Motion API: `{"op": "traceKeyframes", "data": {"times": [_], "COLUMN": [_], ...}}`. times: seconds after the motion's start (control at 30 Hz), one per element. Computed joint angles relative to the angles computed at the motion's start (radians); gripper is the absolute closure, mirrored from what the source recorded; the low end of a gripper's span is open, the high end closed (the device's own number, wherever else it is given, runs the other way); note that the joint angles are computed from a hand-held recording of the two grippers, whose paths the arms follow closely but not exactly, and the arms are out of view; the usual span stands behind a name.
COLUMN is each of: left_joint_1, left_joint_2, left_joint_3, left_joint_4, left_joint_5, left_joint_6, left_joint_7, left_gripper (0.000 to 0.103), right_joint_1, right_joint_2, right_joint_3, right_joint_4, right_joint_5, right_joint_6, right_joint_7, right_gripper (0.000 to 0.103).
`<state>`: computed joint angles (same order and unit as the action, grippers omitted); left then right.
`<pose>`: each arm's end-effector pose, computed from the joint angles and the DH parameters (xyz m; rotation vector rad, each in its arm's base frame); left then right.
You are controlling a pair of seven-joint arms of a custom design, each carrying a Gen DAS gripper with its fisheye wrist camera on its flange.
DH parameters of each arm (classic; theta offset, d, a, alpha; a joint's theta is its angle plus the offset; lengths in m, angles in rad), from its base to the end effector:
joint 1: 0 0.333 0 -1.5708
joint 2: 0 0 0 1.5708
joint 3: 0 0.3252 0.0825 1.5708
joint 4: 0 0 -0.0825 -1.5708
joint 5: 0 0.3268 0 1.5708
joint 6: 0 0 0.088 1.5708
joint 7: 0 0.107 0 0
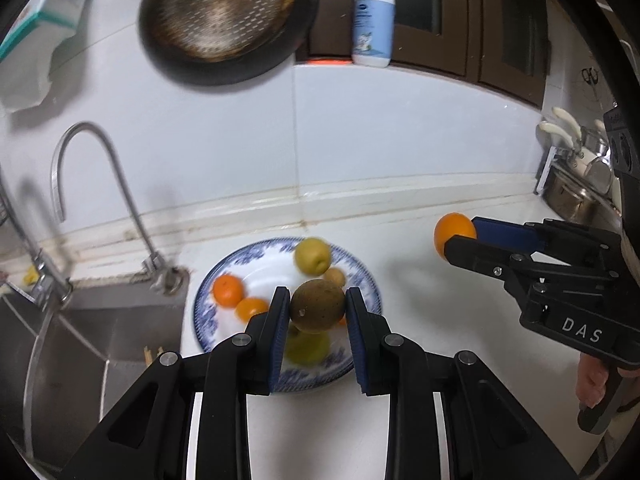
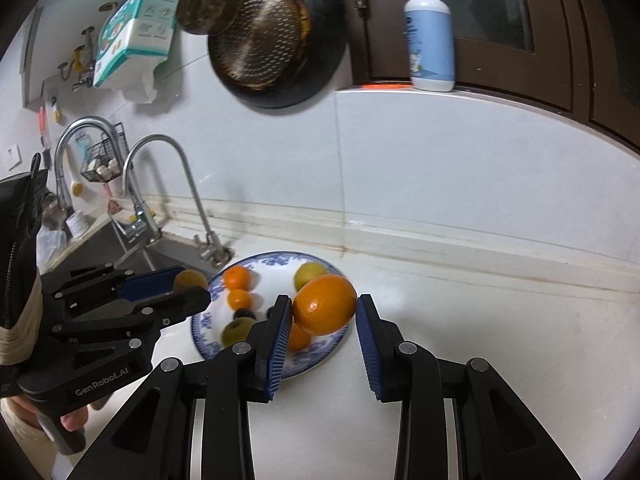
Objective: Organize fruits
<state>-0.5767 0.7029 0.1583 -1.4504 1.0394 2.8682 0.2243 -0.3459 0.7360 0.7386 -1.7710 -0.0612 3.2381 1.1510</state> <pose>0.6170 -0.3604 0.3701 -1.6248 1.7436 -0.8551 0.6600 0.1495 0.3796 -1.9103 1.1229 -0.4807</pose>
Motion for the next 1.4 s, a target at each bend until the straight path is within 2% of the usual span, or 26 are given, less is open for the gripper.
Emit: {"op": "traceKeyframes", "data": {"times": [0.17,0.27,0.4,0.47,0.67,0.9,1.0,1.07,1.13,1.17,1.23,1.3,1.4], "left_joint_1": [0.004,0.029,0.074,0.103,0.19,0.277,0.278,0.27,0.259,0.247,0.225,0.183,0.114], "left_joint_2": [-0.052,-0.058,-0.026,0.0,0.112,0.284,0.357,0.396,0.413,0.408,0.383,0.357,0.269], "left_joint_3": [0.006,-0.007,-0.025,-0.043,-0.126,-0.261,-0.282,-0.277,-0.26,-0.236,-0.191,-0.124,-0.017], "left_joint_4": [-0.089,-0.109,-0.085,-0.057,0.085,0.331,0.453,0.521,0.553,0.546,0.503,0.477,0.326], "left_joint_5": [0.035,0.052,0.041,-0.005,-0.199,-0.415,-0.484,-0.524,-0.552,-0.556,-0.559,-0.563,-0.528], "left_joint_6": [-0.009,0.008,0.052,0.077,0.073,-0.02,-0.077,-0.109,-0.124,-0.12,-0.095,-0.123,-0.045], "left_joint_7": [-0.025,-0.024,0.03,0.096,0.361,0.67,0.765,0.802,0.823,0.814,0.793,0.752,0.644], "left_gripper": [0.075,0.075,0.075,0.075,0.075,0.075,0.075,0.074,0.061,0.054,0.054,0.054,0.053], "right_joint_1": [0.028,0.06,0.13,0.174,0.293,0.393,0.416,0.439,0.462,0.47,0.481,0.482,0.481], "right_joint_2": [-0.004,0.002,0.017,0.028,0.092,0.192,0.244,0.271,0.29,0.293,0.285,0.27,0.206], "right_joint_3": [-0.007,-0.025,-0.08,-0.117,-0.221,-0.314,-0.33,-0.357,-0.39,-0.405,-0.426,-0.433,-0.445], "right_joint_4": [-0.012,-0.003,0.046,0.083,0.251,0.462,0.568,0.626,0.668,0.68,0.666,0.64,0.524], "right_joint_5": [0.005,0.009,0.03,0.048,0.116,0.188,0.227,0.249,0.27,0.281,0.312,0.337,0.362], "right_joint_6": [-0.006,-0.014,-0.046,-0.063,-0.172,-0.298,-0.379,-0.414,-0.431,-0.441,-0.412,-0.389,-0.292], "right_joint_7": [0.004,0.008,0.011,0.008,-0.01,-0.032,-0.042,-0.035,-0.025,-0.02,-0.019,-0.029,-0.029], "right_gripper": [0.069,0.069,0.069,0.069,0.069,0.069,0.069,0.068,0.068,0.068,0.06,0.058,0.058]}}
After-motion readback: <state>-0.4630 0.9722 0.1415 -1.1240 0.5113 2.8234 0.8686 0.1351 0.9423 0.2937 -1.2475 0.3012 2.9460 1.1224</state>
